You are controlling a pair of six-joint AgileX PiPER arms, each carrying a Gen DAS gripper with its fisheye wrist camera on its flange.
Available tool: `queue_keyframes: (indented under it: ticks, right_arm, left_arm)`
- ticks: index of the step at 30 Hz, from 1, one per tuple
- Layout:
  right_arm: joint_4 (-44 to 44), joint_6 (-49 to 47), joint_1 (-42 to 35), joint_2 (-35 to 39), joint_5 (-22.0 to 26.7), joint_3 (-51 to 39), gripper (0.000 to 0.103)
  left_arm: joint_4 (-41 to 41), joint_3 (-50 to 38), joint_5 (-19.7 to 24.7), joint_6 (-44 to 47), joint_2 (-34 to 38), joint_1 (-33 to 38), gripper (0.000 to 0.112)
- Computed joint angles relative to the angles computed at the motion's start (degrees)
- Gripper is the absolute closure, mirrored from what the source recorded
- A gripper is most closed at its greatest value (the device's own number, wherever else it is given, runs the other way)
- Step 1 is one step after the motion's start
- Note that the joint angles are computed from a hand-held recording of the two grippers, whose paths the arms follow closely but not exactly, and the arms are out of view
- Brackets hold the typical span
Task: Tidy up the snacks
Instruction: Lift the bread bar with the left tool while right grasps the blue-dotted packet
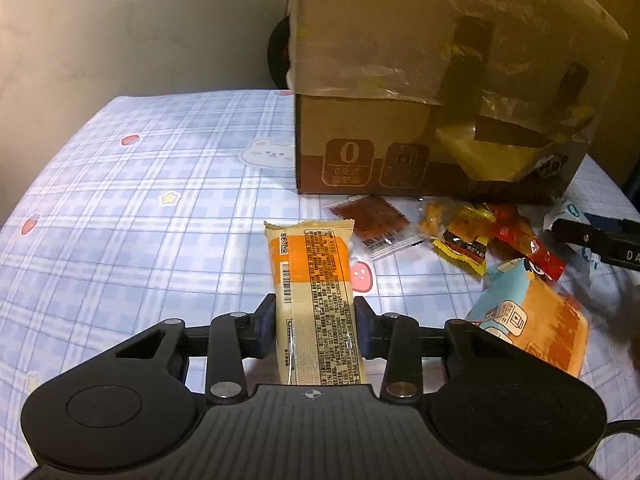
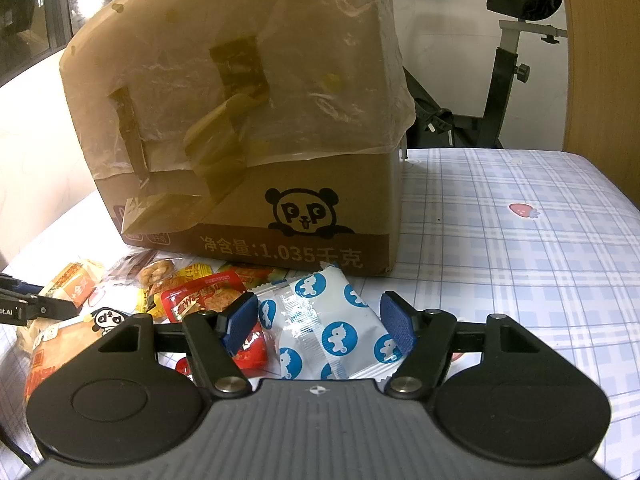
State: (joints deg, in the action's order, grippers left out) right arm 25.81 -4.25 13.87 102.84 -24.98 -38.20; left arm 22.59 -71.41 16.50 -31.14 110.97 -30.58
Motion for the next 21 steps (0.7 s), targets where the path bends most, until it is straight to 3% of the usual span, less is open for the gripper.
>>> queue_keyframes:
  ticks: [5, 11, 21]
  right_arm:
    - [1.1, -1.3, 0.2, 0.0, 0.0, -0.1, 0.034]
    - [7.2, -6.8, 1.2, -2.4, 2.6, 0.1, 0.05]
    - [14.3, -8.6, 5.5, -11.9, -0.2, 7.2, 0.054]
  left_arm:
    - [1.3, 1.8, -2.6, -3.5, -1.7, 0.5, 0.071]
    - [3.0, 3.8, -5.1, -6.6, -4.3, 1.8, 0.071]
    - [-2.1, 5.3, -9.4, -1.5, -6.9, 2.2, 0.071]
